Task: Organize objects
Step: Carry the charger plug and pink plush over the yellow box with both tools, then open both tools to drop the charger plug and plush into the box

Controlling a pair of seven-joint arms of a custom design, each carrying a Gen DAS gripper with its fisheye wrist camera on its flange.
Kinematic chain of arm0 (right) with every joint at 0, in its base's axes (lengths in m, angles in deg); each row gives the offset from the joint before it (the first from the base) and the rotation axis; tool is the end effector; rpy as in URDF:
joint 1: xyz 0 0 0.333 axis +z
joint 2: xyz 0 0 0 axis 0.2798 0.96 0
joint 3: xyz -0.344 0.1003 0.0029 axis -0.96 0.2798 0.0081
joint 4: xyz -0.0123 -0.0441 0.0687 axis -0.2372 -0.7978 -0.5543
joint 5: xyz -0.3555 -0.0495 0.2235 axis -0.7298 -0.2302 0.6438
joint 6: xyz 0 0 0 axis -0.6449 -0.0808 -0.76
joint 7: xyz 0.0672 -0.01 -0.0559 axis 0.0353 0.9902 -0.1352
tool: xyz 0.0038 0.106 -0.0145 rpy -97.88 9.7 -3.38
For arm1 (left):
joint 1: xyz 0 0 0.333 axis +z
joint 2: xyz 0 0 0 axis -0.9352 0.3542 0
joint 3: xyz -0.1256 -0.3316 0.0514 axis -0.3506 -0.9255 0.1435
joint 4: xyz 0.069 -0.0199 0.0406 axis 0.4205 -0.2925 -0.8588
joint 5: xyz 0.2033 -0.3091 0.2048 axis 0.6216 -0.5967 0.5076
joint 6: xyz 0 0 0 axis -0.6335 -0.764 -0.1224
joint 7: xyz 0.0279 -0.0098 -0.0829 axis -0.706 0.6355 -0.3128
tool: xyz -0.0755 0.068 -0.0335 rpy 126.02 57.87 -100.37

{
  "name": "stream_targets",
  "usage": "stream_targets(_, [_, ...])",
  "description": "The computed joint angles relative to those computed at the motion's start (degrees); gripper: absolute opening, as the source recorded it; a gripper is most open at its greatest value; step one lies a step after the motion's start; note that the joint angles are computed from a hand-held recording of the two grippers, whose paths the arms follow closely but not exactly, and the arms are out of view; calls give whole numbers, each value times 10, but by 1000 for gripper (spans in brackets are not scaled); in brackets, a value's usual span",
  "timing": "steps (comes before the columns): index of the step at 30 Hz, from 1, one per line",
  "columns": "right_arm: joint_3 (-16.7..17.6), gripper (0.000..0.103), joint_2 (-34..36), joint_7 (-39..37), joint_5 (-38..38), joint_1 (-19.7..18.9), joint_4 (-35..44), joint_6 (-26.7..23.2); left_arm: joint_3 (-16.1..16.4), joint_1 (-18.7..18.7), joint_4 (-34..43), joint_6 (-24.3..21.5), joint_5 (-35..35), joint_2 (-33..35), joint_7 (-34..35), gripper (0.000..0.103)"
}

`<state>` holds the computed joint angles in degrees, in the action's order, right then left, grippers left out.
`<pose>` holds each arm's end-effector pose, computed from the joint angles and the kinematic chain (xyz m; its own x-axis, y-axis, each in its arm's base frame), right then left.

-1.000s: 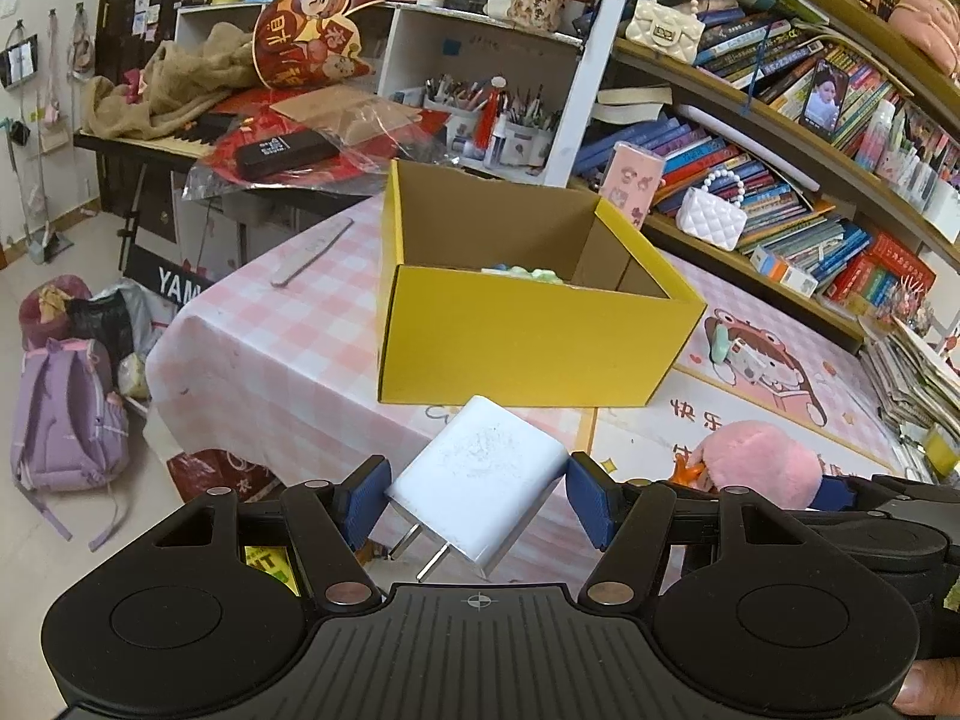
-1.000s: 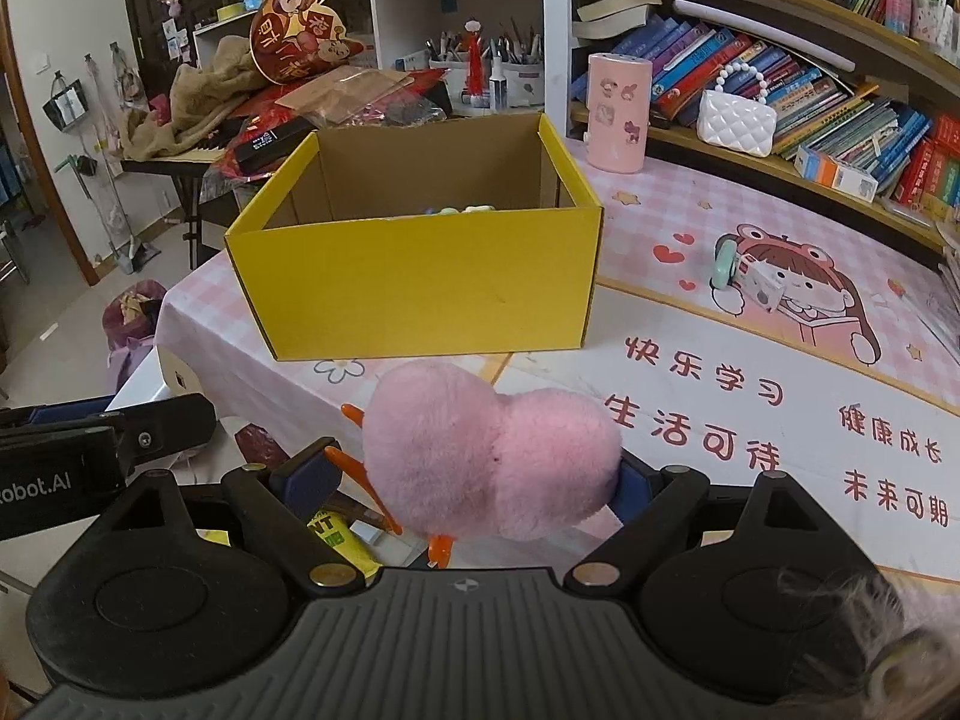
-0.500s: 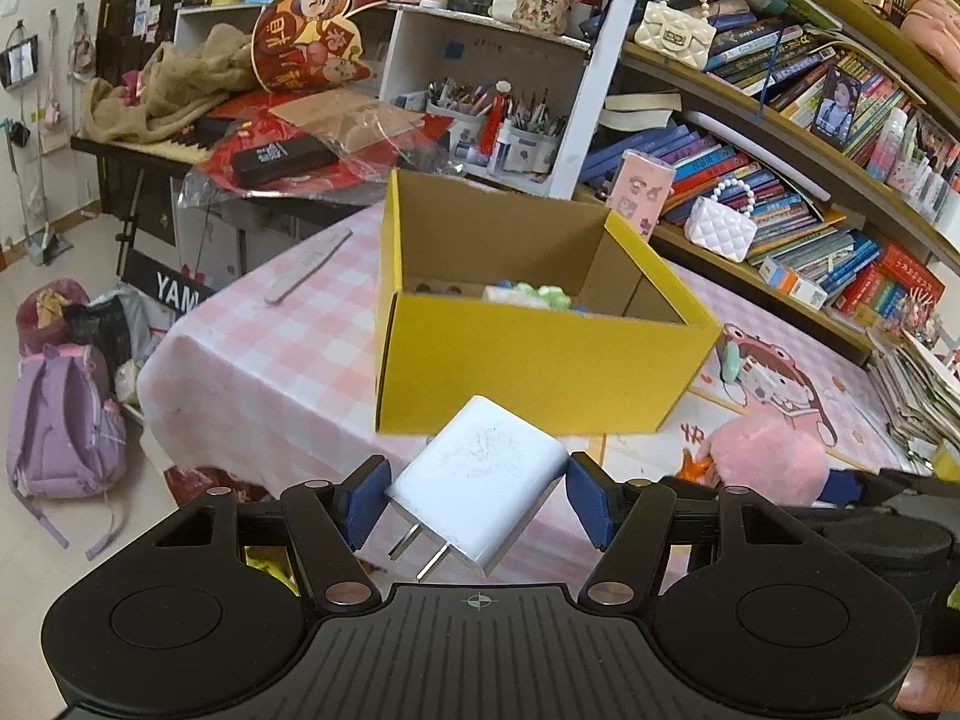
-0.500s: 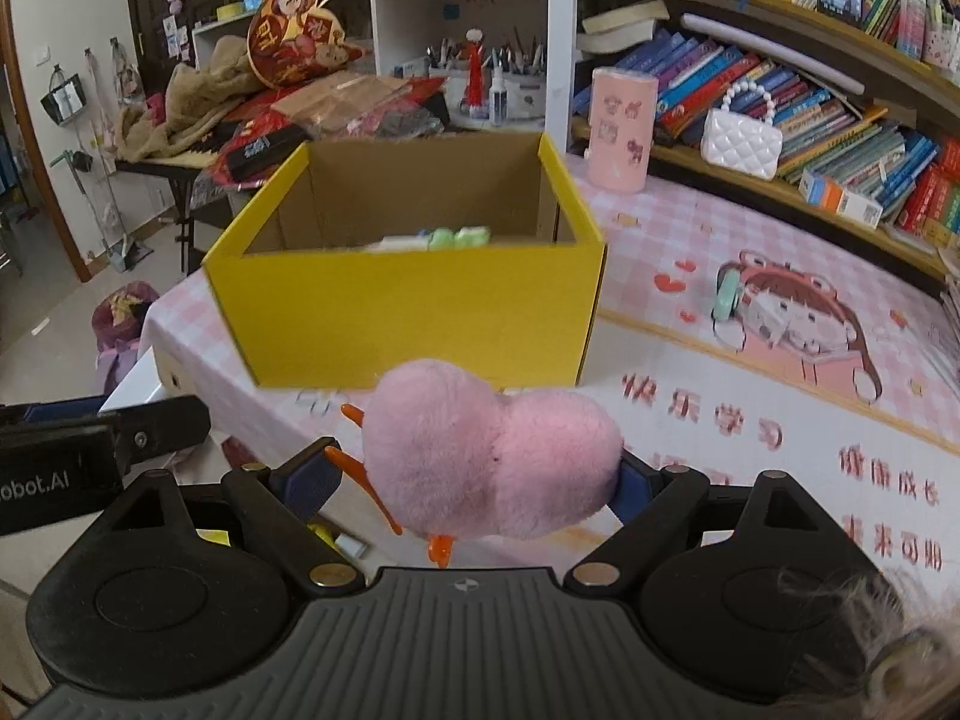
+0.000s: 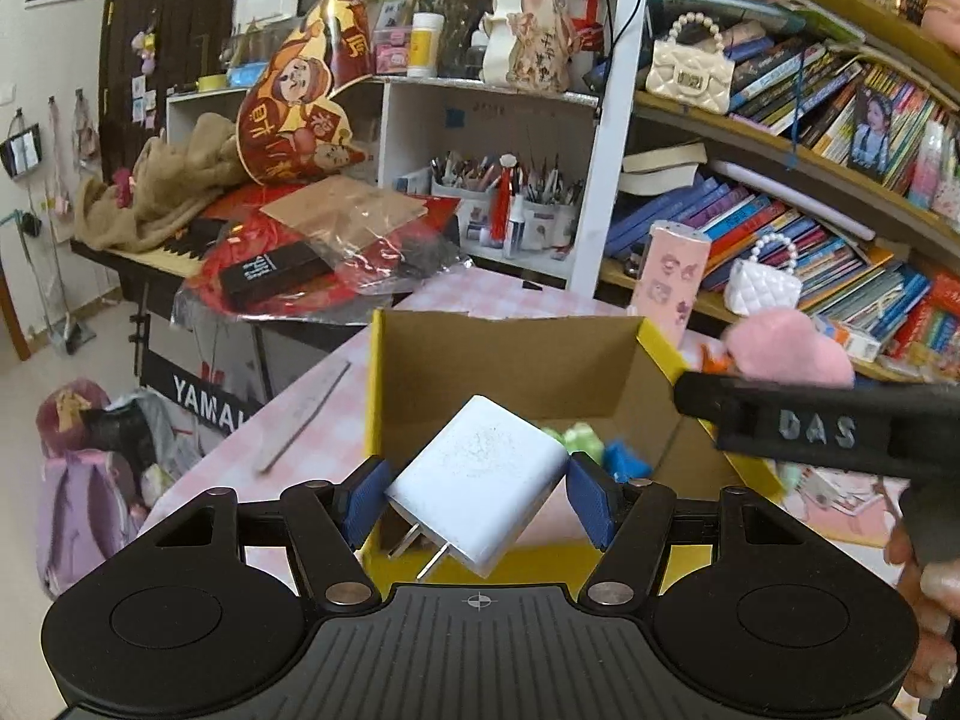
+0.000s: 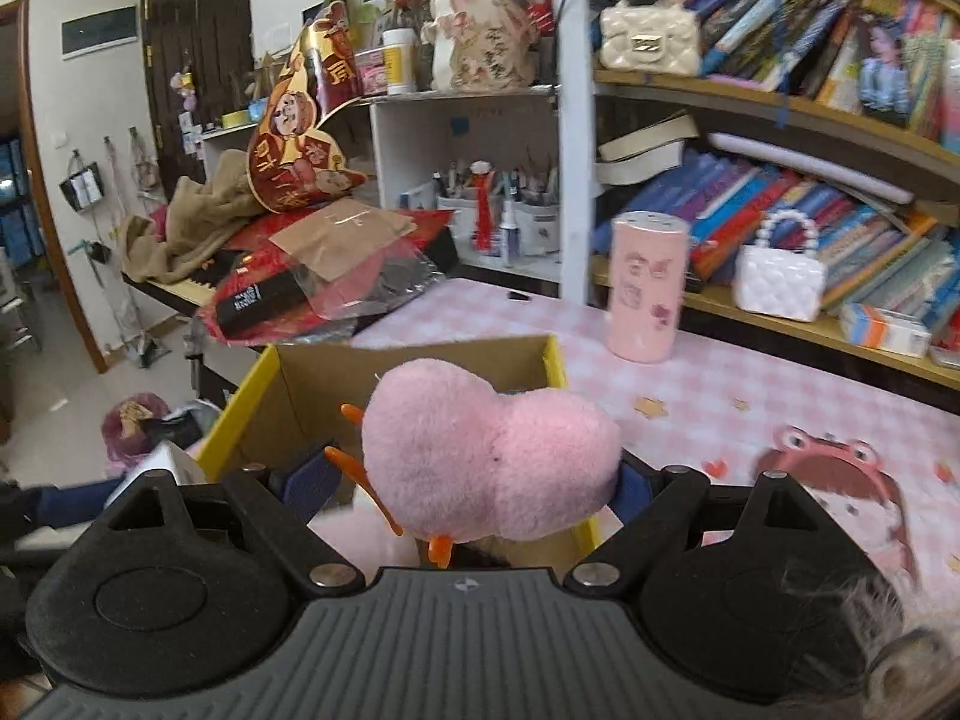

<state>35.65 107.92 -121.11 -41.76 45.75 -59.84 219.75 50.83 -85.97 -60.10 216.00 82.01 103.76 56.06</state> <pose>0.5647 0.3697 0.3693 -0.1342 -0.9868 -0.0900 -0.5134 0.1470 -0.8455 0.5803 -0.2647 0.3401 -0.3709 -0.9237 0.0964 -0.5551 0.1373 -0.8204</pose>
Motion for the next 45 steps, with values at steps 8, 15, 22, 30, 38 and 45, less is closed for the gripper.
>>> stream_targets(8, [-11, 90, 98, -172, 161, -55, 99, 148, 121, -139, 92, -83, -116, 59, 51, 64])
stream_targets(15, [22, 90, 148, -345, 329, -89, 126, 174, 198, -204, 123, -129, -113, 83, 25, 64])
stream_targets(22, [-16, 94, 158, -415, 379, -50, 138, 151, 221, -221, 130, -141, -67, 92, -16, 66])
stream_targets(30, [-99, 95, 140, -394, 412, 19, 113, 177, 229, -230, 108, -108, -54, 77, -20, 81])
stream_targets(38, [-259, 95, 97, -173, 239, 170, 73, 187, 198, -213, 52, -37, -101, 36, 36, 89])
stream_targets(45, [-260, 95, 36, -38, 90, 219, 23, 91, 141, -162, -6, 8, -136, -2, 64, 92])
